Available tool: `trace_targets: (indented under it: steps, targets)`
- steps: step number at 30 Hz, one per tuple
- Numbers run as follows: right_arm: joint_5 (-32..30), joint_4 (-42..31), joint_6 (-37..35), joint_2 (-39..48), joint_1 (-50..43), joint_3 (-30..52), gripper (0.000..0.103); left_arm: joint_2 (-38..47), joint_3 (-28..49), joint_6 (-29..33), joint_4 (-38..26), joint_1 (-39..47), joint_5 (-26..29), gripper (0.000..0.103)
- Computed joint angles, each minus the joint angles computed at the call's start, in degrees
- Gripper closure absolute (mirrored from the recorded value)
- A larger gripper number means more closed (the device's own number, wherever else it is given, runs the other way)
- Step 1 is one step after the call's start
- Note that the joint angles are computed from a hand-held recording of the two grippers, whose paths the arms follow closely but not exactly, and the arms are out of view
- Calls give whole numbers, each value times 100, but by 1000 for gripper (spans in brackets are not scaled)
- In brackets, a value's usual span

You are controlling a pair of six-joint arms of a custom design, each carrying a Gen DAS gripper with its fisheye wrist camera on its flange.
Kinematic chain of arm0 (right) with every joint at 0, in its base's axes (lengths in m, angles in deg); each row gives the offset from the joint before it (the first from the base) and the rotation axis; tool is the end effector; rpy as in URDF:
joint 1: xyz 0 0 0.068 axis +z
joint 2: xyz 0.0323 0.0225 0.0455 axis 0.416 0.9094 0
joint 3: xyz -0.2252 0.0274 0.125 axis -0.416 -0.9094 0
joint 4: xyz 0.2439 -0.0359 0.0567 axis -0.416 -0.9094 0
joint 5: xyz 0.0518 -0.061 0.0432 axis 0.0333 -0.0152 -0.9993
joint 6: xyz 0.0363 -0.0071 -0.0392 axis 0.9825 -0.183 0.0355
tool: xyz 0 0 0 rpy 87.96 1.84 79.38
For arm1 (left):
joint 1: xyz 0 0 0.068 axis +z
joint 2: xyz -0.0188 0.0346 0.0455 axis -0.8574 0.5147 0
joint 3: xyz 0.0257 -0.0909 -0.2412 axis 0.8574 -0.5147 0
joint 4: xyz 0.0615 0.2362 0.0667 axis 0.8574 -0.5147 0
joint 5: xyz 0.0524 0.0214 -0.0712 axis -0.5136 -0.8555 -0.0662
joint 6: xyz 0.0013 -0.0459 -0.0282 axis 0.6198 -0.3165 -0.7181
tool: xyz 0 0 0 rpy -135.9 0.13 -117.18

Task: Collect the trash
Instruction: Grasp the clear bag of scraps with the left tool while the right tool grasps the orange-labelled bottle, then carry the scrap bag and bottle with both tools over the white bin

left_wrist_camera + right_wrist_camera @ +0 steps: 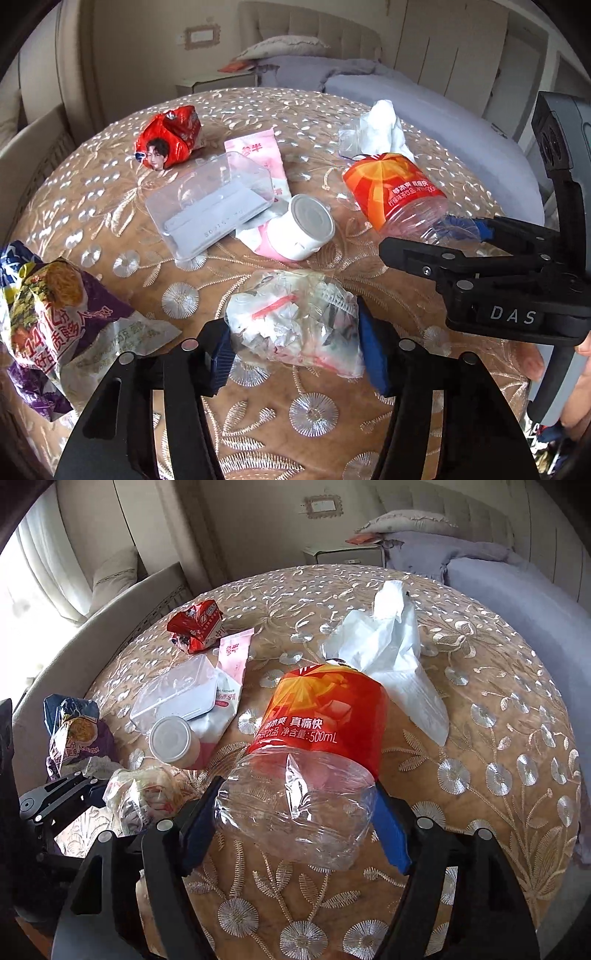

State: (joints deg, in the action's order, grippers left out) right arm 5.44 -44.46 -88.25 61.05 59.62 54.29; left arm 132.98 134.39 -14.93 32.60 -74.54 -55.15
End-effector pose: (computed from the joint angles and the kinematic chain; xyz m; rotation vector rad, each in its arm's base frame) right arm 0.2737 0.1984 0.3091 -0.8002 2.3353 0.4565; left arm 0.1820 -0.0434 0.3117 -0.1827 2.4510 -0.0292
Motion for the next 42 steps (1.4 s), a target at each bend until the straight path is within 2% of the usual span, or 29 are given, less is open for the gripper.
trace_targets:
  steps: [5, 13, 16, 21, 26, 31, 36, 38, 42]
  targets:
    - [83, 233, -432, -951, -153, -923, 28, -187, -6, -658, -322, -908, -990, 47]
    - [-419, 238, -979, -2281, -984, -1955, 28, -522, -26, -2306, -697, -2821, -1947, 47]
    - [-820, 73, -1208, -2627, -1495, -2168, 28, -280, 127, -2668, -745, -3475, -2257, 47]
    - [-1410, -176, -1766, -3287, -2464, -2555, 28, 368, 479, -2904, -588, -4286, -2457, 47]
    - [-2098, -557, -2588, -3641, -3705, -2734, 28, 1157, 855, -2530, 9, -4800, -2394, 47]
    - [-2960, -1120, -3975, -3659, -5238, -2823, 28, 1958, 1197, -1980, 665, -4988, -1965, 47]
    - [-3613, -2076, -5886, -2994, -6720, -2620, 28, 2635, 1380, -1271, 1384, -4856, -1143, 47]
    - [-3656, -2431, -6602, -2623, -7167, -2484, 28, 2960, 1453, -971, 1670, -4772, -674, 47]
    - [-3549, -2790, -7578, -1866, -7891, -2279, 28, 3772, 1821, -541, 1964, -4625, -147, 46]
